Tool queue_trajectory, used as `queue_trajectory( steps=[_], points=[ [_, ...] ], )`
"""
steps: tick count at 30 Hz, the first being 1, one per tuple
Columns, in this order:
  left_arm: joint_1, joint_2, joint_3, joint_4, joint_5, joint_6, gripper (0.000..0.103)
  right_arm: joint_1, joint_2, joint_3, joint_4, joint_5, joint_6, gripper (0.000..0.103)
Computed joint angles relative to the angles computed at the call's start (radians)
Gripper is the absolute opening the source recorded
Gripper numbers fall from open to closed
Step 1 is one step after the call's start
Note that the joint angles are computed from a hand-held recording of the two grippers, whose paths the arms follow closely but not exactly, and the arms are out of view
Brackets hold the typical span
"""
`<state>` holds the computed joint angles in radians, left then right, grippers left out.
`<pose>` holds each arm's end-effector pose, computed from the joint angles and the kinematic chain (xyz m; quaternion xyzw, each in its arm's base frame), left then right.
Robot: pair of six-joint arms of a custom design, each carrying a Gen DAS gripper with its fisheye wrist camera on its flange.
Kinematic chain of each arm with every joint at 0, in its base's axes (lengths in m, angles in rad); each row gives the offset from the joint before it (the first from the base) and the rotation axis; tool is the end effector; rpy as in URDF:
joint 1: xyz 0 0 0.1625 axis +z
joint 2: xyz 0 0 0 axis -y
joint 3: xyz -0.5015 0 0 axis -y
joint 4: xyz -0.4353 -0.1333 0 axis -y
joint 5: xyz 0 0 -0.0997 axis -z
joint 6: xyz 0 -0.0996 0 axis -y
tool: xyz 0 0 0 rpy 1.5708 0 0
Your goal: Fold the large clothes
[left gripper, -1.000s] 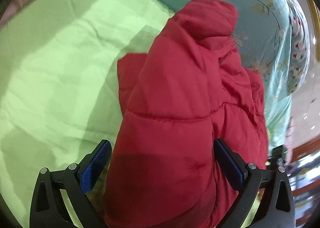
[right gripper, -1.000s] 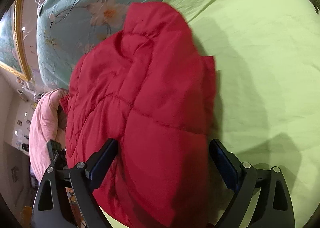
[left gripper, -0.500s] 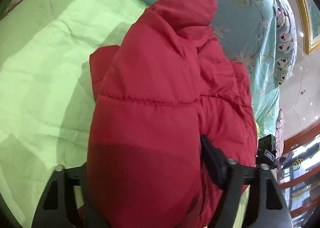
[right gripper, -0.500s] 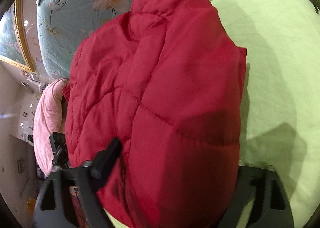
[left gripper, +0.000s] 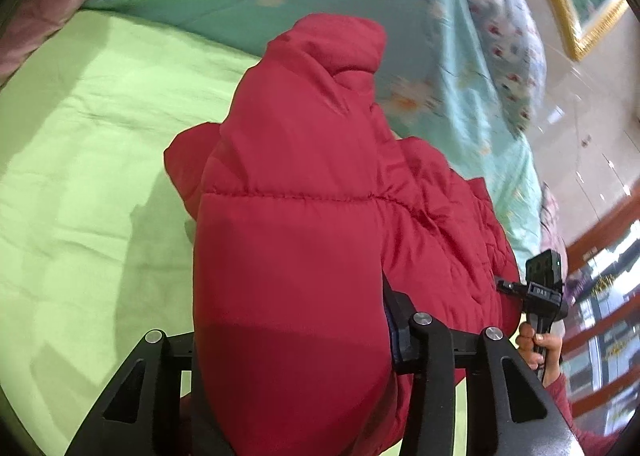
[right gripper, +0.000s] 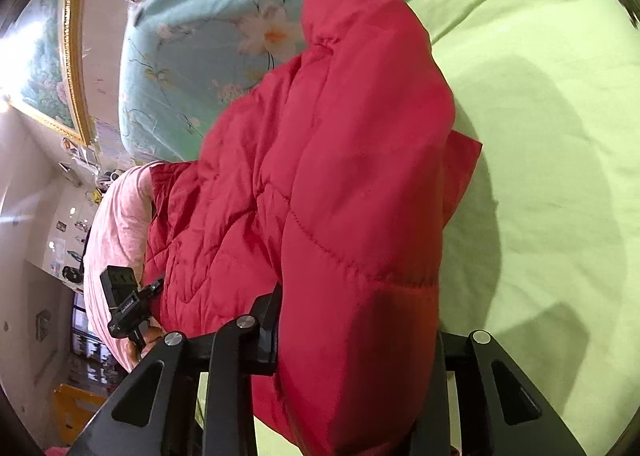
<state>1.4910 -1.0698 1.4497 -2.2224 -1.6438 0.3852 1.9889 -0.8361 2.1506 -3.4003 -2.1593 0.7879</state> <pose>0.0644 -0.7754 0.3720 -0.2329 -0.9623 0.1393 0.0152 0.3044 -0.4930 0.0906 -0.2427 -0.8961 0.3598 0.0928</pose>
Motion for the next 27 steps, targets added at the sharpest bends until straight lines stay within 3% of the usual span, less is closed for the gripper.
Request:
queue_trajectory(
  steps=[10, 17, 20, 27],
  points=[
    [-0.041, -0.088, 0.238, -0.064, -0.08, -0.005, 0.042, 0.147, -0.151, 0.154, 0.146, -0.148, 0.226, 0.033],
    [-0.022, -0.088, 0.303, -0.129, -0.034, -0.07, 0.044, 0.143, -0.155, 0.183, 0.136, -0.144, 0.263, 0.038],
    [-0.026, -0.091, 0.324, -0.154, -0.012, -0.086, 0.048, 0.123, -0.154, 0.186, 0.146, -0.143, 0.274, 0.047],
    [-0.052, -0.126, 0.378, -0.22, 0.076, -0.087, 0.069, 0.127, -0.16, 0.217, 0.146, -0.168, 0.326, 0.07]
  ],
)
